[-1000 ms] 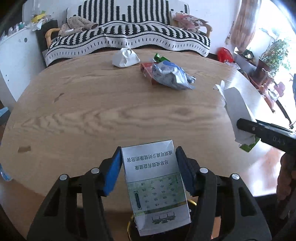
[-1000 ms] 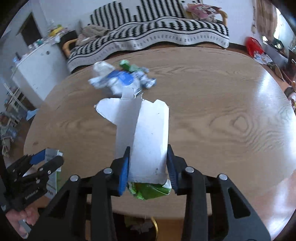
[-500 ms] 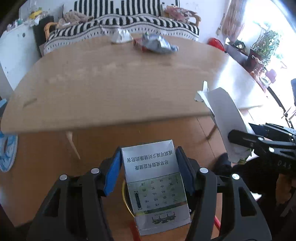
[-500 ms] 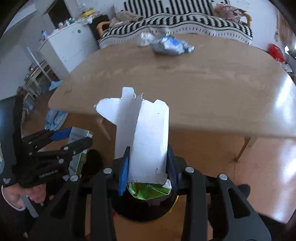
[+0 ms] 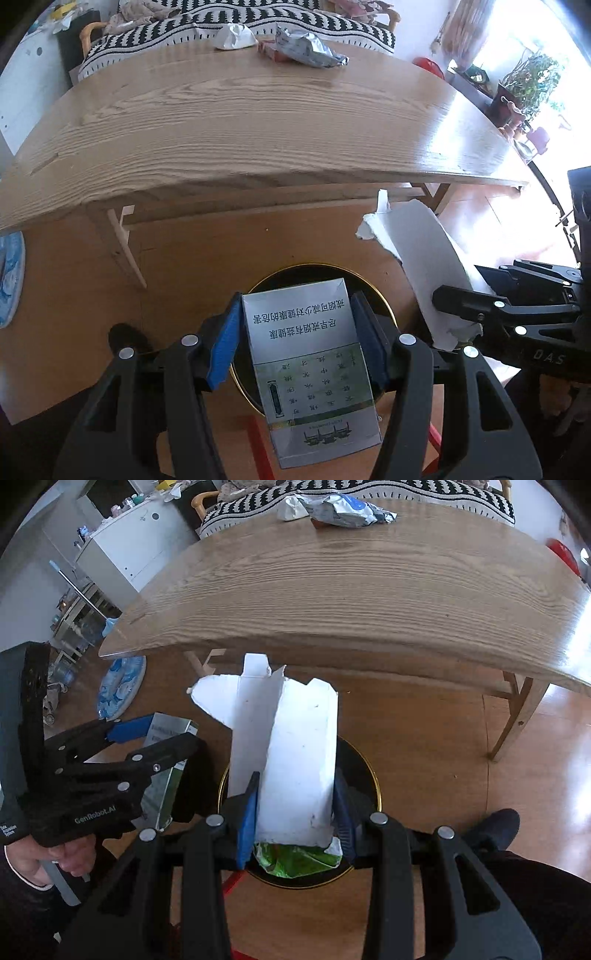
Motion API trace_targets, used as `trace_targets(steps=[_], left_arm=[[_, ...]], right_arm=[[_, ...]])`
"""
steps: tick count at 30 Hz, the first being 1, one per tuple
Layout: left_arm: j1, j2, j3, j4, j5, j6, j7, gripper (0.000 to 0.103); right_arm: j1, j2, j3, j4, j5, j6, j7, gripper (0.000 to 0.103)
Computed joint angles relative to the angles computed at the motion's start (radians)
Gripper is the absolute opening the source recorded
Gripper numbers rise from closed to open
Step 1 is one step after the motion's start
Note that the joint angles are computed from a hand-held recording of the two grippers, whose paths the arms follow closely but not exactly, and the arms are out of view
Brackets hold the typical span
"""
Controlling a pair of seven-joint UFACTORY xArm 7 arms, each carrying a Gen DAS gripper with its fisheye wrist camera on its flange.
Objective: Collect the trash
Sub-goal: 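Carry the medicine box and white carton over the bin and release both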
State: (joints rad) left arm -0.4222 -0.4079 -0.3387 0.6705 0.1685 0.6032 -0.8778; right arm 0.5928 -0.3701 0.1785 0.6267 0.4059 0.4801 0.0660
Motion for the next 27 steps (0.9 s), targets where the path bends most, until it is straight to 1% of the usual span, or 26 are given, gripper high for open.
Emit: trace_targets(steps=[16,19,21,22,23,25,27], left_arm=[[-0.003,0.007,0.006,0.006,-0.012,0.009,0.016,0.057],[-0.011,0.011,0.015,0.003,-0.026,0.003,0.028,0.058],[-0.015,0.014,0.02,0.003,-0.039,0.0,0.035,0.059],[-0.014,0.015,0.02,0.002,-0.04,-0.002,0.035,0.062],[-0.012,0.015,0.019,0.001,-0.039,-0.002,0.034,0.069],[-0.005,0.015,0.012,0.001,-0.031,-0.001,0.021,0.076],[-0.006,0.014,0.012,-0.001,-0.031,-0.001,0.018,0.076]], right_arm=[[0.01,-0.006,-0.016,0.002,0.04,0.004,-0.05,0.038],[0.016,-0.006,-0.024,0.003,0.06,0.005,-0.064,0.042],[0.019,-0.002,-0.032,0.009,0.08,0.015,-0.072,0.051],[0.017,-0.002,-0.031,0.01,0.085,0.016,-0.071,0.06],[0.01,-0.006,-0.024,0.008,0.081,0.01,-0.062,0.061],[0.001,-0.011,-0.017,0.008,0.07,0.007,-0.052,0.061],[0.0,-0.016,-0.021,0.007,0.074,0.004,-0.047,0.061]])
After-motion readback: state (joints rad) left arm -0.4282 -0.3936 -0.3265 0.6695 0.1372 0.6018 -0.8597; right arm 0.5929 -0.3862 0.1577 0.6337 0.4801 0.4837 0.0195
